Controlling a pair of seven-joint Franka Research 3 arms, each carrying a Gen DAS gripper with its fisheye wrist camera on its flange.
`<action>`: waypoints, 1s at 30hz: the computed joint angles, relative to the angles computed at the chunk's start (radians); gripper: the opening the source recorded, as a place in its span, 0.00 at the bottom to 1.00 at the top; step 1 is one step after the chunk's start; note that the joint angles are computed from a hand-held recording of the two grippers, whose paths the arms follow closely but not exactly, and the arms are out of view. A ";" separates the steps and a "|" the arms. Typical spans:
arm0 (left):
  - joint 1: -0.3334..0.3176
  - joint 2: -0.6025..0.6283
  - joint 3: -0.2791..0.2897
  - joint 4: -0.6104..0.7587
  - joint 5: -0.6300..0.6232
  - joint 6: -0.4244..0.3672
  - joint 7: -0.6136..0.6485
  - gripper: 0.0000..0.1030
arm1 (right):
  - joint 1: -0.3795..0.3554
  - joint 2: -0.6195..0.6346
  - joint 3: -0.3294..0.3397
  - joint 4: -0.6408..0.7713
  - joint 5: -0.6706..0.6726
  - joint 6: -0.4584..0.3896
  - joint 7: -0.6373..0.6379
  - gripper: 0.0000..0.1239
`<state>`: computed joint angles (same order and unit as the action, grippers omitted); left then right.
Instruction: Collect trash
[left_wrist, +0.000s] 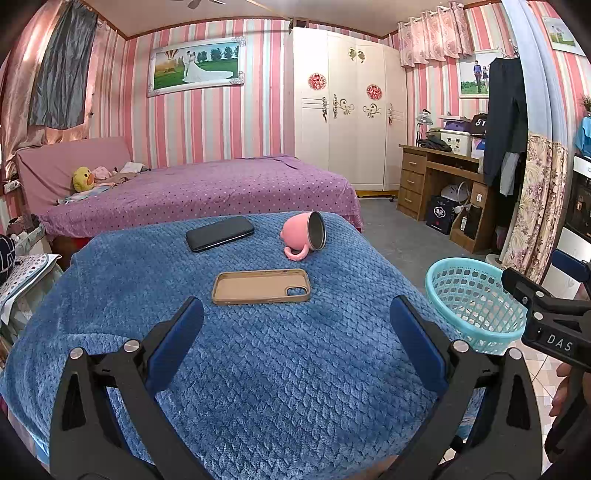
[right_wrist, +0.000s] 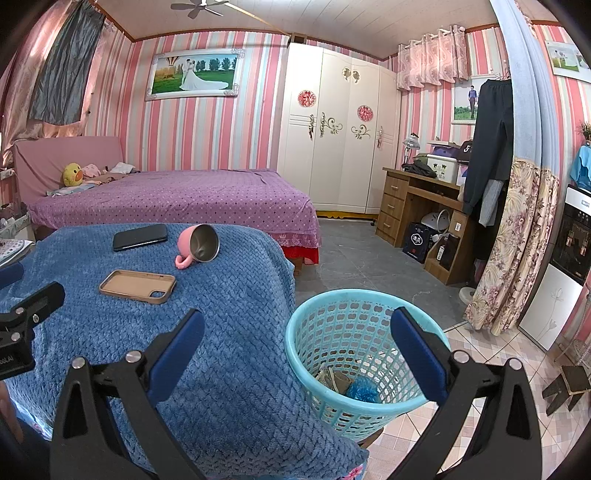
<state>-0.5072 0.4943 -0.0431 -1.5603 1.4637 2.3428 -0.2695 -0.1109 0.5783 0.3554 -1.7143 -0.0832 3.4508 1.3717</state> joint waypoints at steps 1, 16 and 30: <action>0.000 0.000 0.000 0.000 0.000 0.000 0.000 0.95 | -0.001 0.001 0.001 0.001 -0.001 0.000 0.001 0.79; 0.002 -0.002 0.001 -0.008 0.005 0.002 -0.012 0.95 | 0.001 0.000 -0.002 0.000 -0.002 0.000 0.002 0.79; 0.003 -0.002 0.000 -0.008 0.005 0.000 -0.011 0.95 | 0.006 -0.002 -0.010 -0.006 -0.005 0.007 0.004 0.79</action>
